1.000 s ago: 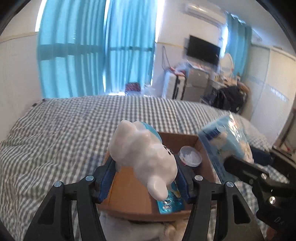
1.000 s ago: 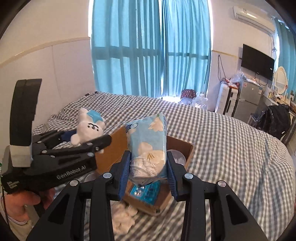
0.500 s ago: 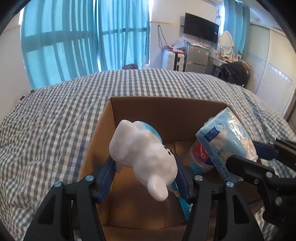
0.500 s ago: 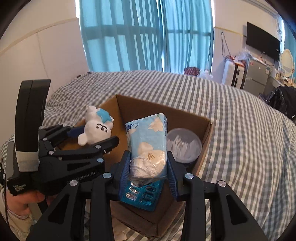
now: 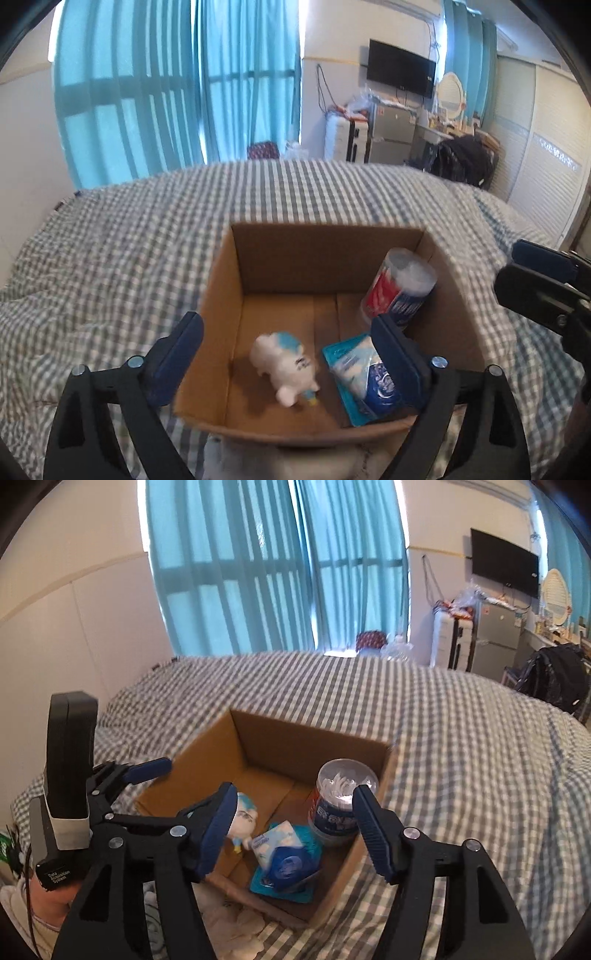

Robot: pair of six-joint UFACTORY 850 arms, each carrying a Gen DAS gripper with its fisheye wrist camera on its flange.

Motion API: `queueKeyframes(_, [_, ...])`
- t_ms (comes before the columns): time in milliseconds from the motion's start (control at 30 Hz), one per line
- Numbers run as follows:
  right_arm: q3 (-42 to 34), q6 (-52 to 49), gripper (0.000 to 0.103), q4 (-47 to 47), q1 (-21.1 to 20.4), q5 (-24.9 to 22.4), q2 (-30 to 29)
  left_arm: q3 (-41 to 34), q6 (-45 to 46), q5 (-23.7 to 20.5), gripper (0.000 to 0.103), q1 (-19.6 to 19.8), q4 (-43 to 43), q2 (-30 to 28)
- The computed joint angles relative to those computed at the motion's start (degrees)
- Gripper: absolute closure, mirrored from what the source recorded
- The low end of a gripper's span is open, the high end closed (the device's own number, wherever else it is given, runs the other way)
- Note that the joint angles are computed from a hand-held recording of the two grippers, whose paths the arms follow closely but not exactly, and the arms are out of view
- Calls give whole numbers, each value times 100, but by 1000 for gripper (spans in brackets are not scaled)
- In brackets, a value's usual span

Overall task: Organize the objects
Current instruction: 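Lower the bunny and tissue pack into the box and open both grippers, then lift both grippers away from the box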

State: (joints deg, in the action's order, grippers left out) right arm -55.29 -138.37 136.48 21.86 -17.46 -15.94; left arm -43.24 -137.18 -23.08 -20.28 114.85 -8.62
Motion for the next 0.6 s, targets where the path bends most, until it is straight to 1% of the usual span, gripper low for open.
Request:
queueKeyframes(33, [104, -120, 29, 139, -4, -5, 151, 39, 149, -58, 4, -60, -194, 130])
queueKeyframes(67, [220, -247, 27, 271, -4, 1, 328, 114, 372, -187, 1, -161, -486, 322])
queueKeyframes(100, [320, -346, 27, 366, 2, 27, 493, 155, 472, -258, 0, -201, -608, 428])
queueKeyframes(200, [648, -988, 20, 1005, 45, 148, 1081, 326, 903, -547, 0, -428, -1117, 886])
queueKeyframes(267, [875, -1404, 13, 1400, 70, 206, 1483, 456, 1158, -760, 0, -607, -1417, 1193])
queueKeyframes(400, [1278, -2579, 5, 2553, 189, 282, 2160, 706, 1524, -1216, 0, -1017, -1947, 1726])
queueKeyframes(433, [1393, -2976, 0, 2949, 219, 285, 2321, 807, 1568, -1328, 0, -1136, -2050, 1898])
queueKeyframes(500, [1609, -3443, 0, 3388, 244, 278, 2604, 936, 1608, -1465, 0, -1283, -2197, 2115])
queueKeyframes(600, [1851, -3426, 0, 3394, 254, 318, 2867, 1216, 1506, -1750, 0, -1536, -2404, 2424])
